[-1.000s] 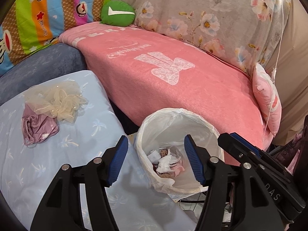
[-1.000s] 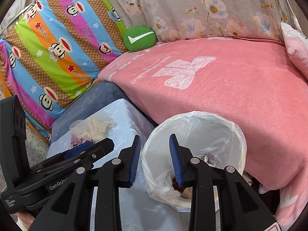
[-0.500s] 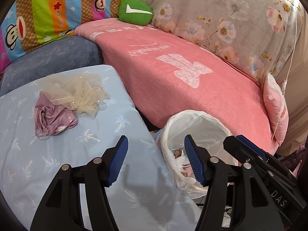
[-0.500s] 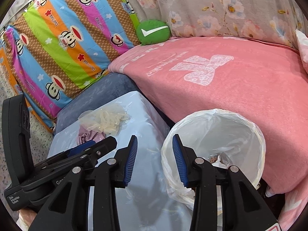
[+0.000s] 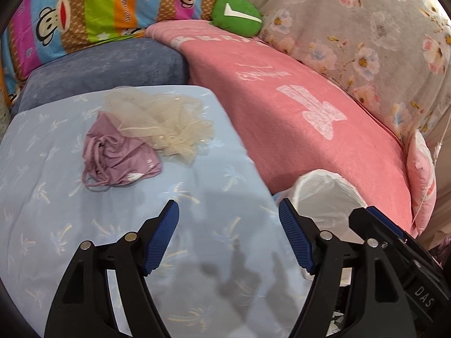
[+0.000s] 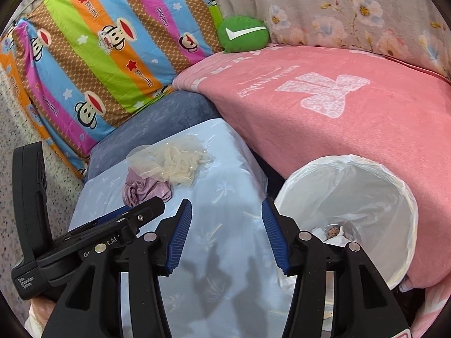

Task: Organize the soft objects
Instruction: 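Return both tools to the pile and close the left tool on the mauve bag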

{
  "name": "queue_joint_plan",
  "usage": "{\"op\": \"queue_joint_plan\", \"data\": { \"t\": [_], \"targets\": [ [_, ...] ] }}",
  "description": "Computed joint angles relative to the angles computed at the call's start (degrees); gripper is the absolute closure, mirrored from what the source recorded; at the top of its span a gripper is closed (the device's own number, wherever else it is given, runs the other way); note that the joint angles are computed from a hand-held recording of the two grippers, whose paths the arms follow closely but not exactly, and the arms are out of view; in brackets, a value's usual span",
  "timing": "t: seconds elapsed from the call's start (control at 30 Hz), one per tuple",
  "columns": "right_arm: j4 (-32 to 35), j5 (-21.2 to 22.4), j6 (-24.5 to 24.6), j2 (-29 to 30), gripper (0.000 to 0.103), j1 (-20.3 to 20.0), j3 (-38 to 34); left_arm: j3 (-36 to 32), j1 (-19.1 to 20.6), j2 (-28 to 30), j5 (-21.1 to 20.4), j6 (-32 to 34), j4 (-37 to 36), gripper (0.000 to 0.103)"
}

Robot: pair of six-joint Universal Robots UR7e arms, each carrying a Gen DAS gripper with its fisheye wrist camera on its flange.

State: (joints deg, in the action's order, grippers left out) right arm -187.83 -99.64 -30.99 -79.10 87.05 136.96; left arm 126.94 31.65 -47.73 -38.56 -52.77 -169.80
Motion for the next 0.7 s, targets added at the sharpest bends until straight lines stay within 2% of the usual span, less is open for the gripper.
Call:
{"op": "queue_joint_plan", "data": {
  "t": [0.37,0.7],
  "targets": [
    [1.0,-1.5,2.6,11.6,0.046,4.2,-6.0,5.1,5.7,-6.8,3.3,-4.9,3.9,0.023],
    [6.1,-2.7,7.8,25.6,0.045,6.4,-18.2,3.7,14.5,-8.2,2.8,2.3,2.2,0.021]
  ]
}}
